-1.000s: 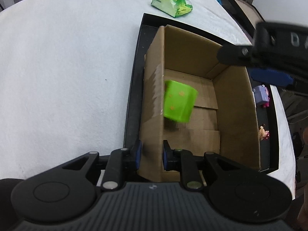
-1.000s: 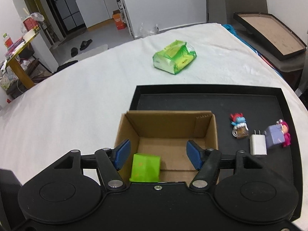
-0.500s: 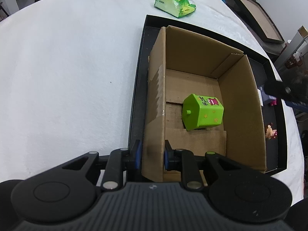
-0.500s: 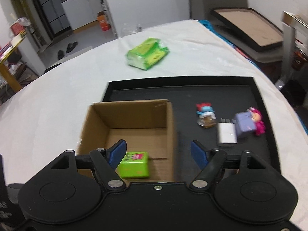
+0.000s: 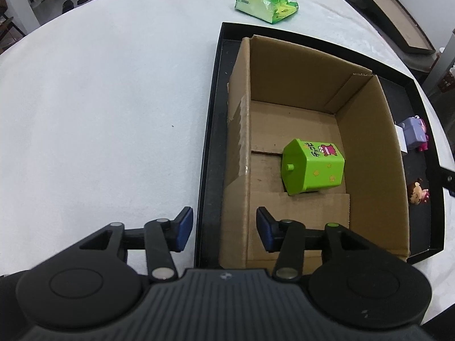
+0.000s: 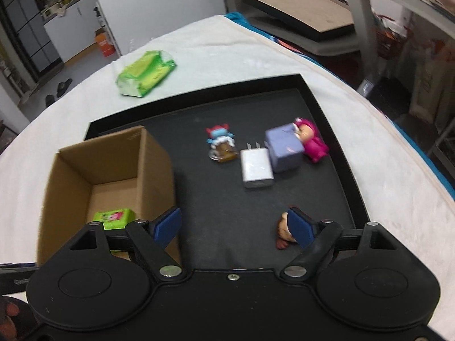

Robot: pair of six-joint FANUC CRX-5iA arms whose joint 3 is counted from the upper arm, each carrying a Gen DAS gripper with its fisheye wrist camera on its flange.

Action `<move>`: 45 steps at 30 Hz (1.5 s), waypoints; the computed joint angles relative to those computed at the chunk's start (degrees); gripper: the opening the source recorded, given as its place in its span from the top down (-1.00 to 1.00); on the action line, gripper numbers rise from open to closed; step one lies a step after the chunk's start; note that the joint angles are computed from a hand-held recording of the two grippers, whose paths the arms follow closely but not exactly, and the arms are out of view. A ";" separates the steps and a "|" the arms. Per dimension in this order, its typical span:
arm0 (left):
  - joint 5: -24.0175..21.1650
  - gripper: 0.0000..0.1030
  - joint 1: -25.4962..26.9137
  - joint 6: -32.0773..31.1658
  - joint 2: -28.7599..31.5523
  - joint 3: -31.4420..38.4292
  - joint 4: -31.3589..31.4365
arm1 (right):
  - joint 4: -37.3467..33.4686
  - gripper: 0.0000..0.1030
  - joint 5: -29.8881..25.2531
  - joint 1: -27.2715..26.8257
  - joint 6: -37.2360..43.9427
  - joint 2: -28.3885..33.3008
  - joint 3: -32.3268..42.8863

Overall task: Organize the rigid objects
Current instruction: 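Move the right tool to the doll figure and grasp it, then carry the doll into the cardboard box and release it with the right tool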

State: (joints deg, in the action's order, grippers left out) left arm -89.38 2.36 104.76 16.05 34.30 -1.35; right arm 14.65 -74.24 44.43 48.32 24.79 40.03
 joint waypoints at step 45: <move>-11.42 -0.23 -6.46 -0.89 9.27 15.42 -11.87 | -4.04 0.19 3.05 -4.47 -0.17 -1.57 -8.86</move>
